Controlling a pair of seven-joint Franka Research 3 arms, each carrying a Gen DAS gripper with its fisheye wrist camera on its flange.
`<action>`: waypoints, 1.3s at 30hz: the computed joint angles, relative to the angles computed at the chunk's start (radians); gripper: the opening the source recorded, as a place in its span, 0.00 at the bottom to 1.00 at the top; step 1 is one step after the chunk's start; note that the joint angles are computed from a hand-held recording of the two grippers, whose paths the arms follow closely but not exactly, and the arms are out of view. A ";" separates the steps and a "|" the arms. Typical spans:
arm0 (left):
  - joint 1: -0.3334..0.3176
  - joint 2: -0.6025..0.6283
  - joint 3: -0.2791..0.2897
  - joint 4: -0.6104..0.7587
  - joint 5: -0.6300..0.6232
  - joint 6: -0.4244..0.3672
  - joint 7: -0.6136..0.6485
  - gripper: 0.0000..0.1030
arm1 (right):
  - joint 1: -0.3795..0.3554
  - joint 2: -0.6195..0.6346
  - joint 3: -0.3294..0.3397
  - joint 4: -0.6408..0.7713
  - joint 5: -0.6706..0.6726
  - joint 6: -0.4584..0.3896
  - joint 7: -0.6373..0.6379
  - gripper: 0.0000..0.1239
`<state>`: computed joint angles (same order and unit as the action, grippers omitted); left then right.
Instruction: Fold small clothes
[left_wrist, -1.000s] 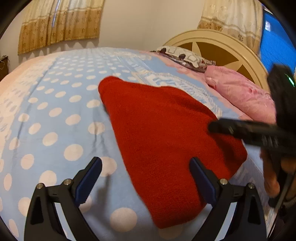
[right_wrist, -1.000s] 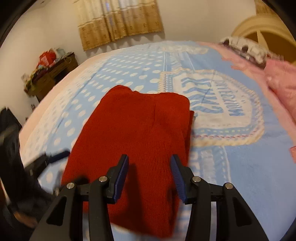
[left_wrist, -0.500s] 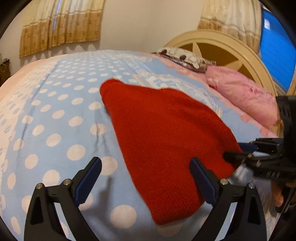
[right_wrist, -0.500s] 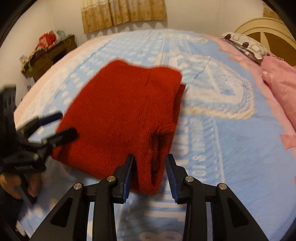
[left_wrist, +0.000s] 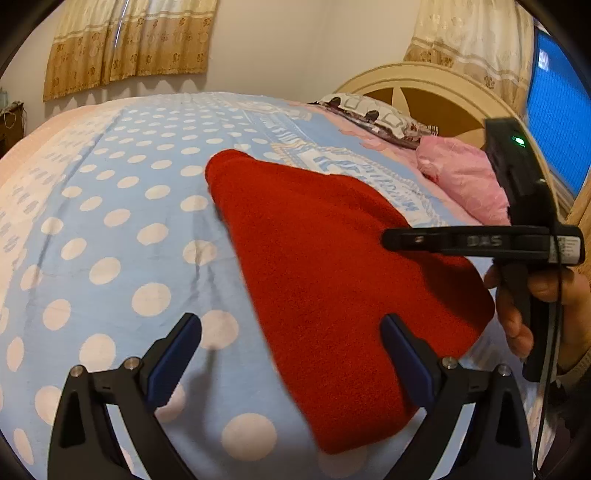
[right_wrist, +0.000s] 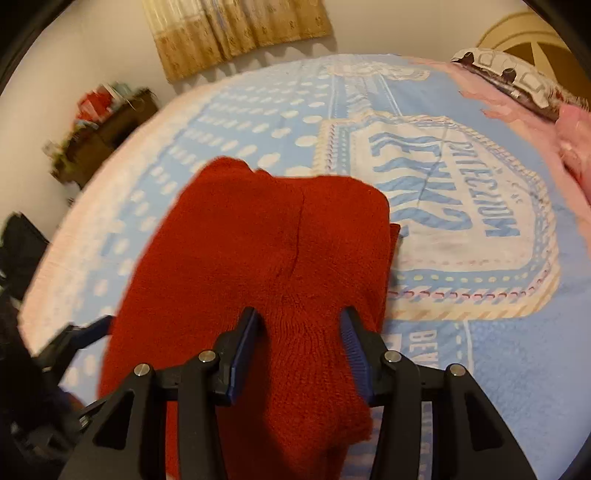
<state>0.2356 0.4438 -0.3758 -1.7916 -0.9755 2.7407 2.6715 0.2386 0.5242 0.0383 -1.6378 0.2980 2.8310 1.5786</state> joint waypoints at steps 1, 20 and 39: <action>0.009 0.001 -0.007 0.003 -0.019 -0.003 0.004 0.97 | -0.020 -0.008 0.020 -0.015 0.020 0.028 -0.018 0.39; -0.011 0.046 0.010 0.050 0.121 -0.072 -0.153 0.98 | -0.189 0.227 0.150 0.266 0.368 -0.124 -0.203 0.59; -0.008 0.059 0.003 0.074 0.162 -0.151 -0.167 0.98 | -0.195 0.317 0.192 0.391 0.406 -0.133 -0.332 0.27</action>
<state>0.2280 0.5025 -0.3724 -1.7176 -0.8137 2.5898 2.5043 0.0434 0.8409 0.2307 -1.2468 0.7042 2.6978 1.2464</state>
